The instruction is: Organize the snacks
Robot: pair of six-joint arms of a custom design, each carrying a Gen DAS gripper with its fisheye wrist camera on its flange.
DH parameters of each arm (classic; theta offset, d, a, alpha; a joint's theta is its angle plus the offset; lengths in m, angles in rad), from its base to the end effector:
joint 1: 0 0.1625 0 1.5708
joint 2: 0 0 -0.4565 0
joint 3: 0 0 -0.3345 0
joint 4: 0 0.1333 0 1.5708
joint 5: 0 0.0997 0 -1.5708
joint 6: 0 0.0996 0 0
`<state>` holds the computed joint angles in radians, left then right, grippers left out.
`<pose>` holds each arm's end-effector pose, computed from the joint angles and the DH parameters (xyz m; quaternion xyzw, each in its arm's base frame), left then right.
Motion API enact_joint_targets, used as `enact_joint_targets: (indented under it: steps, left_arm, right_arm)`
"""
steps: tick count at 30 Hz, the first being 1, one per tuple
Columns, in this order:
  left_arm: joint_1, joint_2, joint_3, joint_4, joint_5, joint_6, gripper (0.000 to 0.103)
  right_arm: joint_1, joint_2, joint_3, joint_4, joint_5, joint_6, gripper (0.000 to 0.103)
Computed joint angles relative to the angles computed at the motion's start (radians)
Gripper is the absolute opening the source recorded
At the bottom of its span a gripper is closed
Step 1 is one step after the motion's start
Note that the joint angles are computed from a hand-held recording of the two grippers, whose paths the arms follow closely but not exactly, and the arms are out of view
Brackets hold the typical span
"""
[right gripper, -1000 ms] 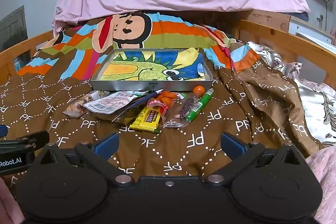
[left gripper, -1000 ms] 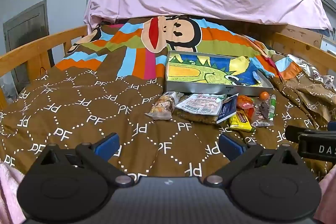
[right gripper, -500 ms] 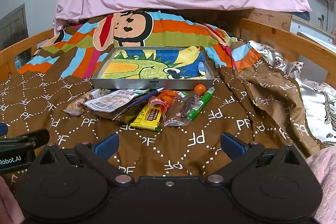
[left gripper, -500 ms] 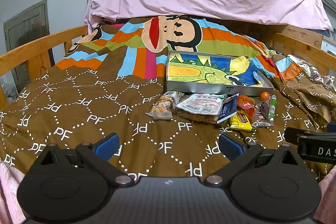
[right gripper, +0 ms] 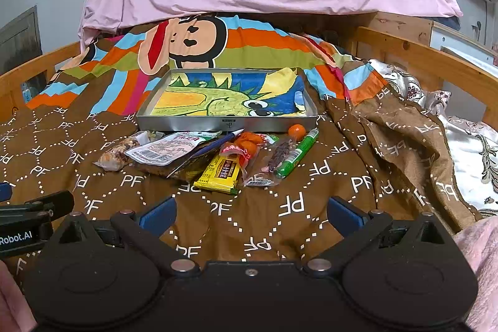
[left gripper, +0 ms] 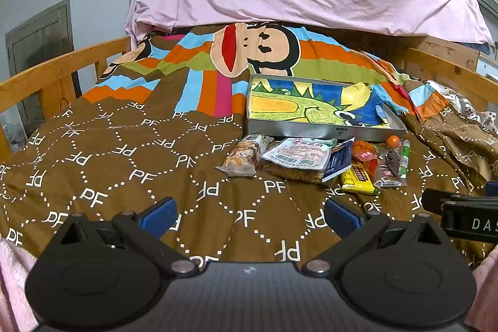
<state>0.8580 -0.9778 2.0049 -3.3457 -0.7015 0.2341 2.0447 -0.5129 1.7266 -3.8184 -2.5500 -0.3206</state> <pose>-0.1980 -0.5492 0.2755 0.2481 0.8216 -0.4148 0.3023 0.3250 -0.5227 0.1304 0.0825 -0.7974 0.4662 0.3742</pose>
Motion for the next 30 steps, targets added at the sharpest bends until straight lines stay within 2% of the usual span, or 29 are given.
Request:
enact_joint_targets:
  steps: [30]
  left_arm:
    - [0.0, -0.001, -0.001, 0.007, 0.002, -0.004, 0.103]
  right_arm:
    - [0.003, -0.009, 0.004, 0.016, 0.002, 0.009, 0.102]
